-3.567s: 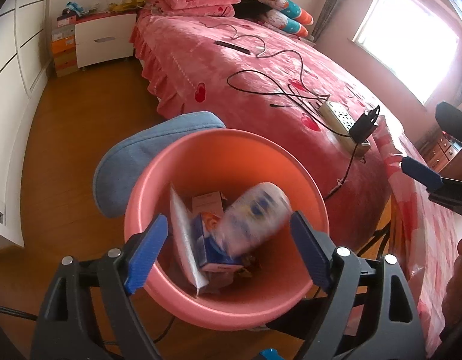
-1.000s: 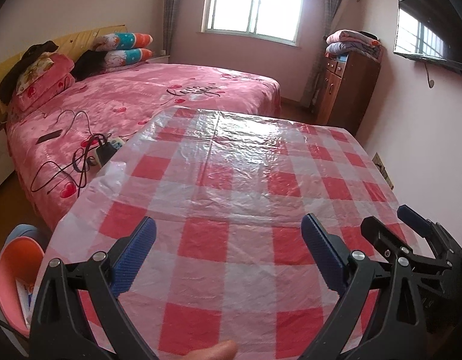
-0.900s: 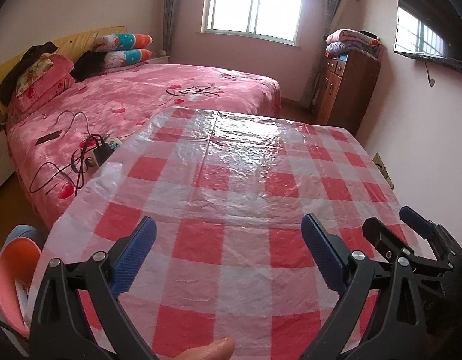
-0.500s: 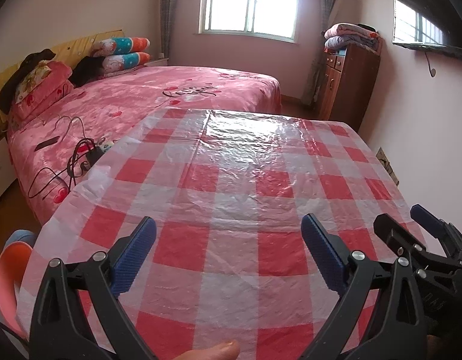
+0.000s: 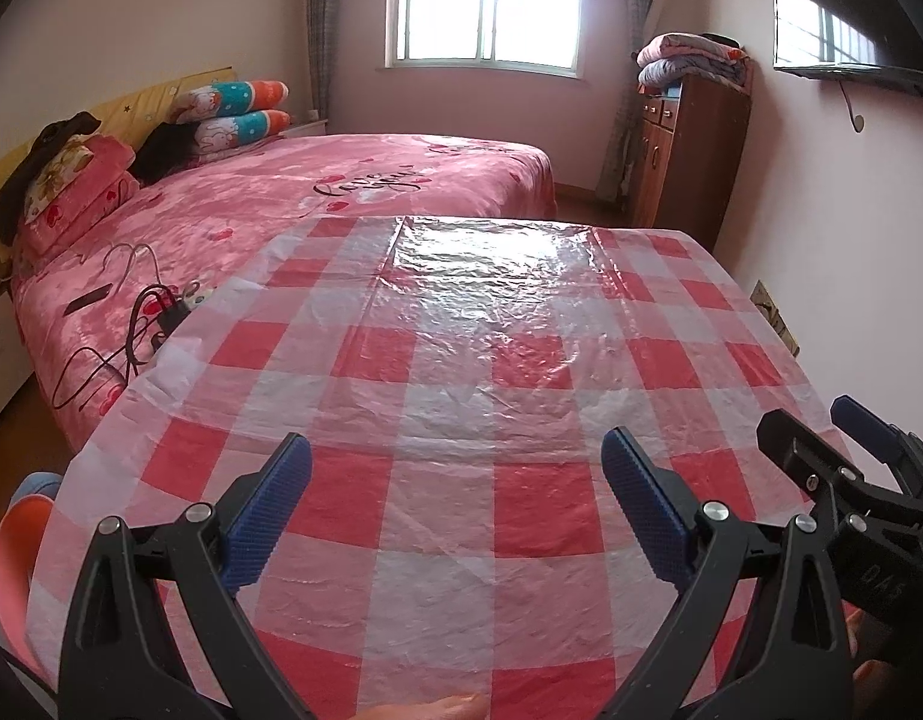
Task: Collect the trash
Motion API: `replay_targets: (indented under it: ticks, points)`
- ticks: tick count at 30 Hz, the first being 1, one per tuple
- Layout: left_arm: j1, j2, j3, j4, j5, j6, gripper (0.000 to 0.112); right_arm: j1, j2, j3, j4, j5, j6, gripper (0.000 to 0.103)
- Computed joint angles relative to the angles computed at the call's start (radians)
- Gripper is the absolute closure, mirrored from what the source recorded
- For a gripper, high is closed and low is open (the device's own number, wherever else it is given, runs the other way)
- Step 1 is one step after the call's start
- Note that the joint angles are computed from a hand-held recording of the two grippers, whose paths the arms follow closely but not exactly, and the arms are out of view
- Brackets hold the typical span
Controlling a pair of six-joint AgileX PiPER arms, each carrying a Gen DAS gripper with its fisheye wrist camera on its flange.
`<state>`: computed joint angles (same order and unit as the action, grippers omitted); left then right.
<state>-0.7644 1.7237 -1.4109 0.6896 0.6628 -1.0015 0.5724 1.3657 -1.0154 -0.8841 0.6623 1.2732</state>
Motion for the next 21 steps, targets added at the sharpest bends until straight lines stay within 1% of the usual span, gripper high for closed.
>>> replay_targets:
  ticks: [9, 13, 17, 21]
  points:
    - [0.0, 0.016, -0.009, -0.012, -0.003, 0.01, 0.015, -0.012, 0.009, 0.001, 0.017, -0.004, -0.012, 0.006]
    - [-0.004, 0.022, -0.003, 0.014, -0.011, -0.015, 0.015, -0.022, 0.017, -0.003, 0.034, -0.005, -0.027, 0.006]
    - [0.01, 0.045, -0.014, -0.031, -0.023, 0.019, 0.015, -0.035, 0.024, -0.006, 0.053, -0.004, -0.041, 0.006]
    - [0.009, 0.098, -0.052, -0.049, 0.005, 0.046, 0.015, -0.063, 0.036, -0.012, 0.091, -0.002, -0.072, 0.006]
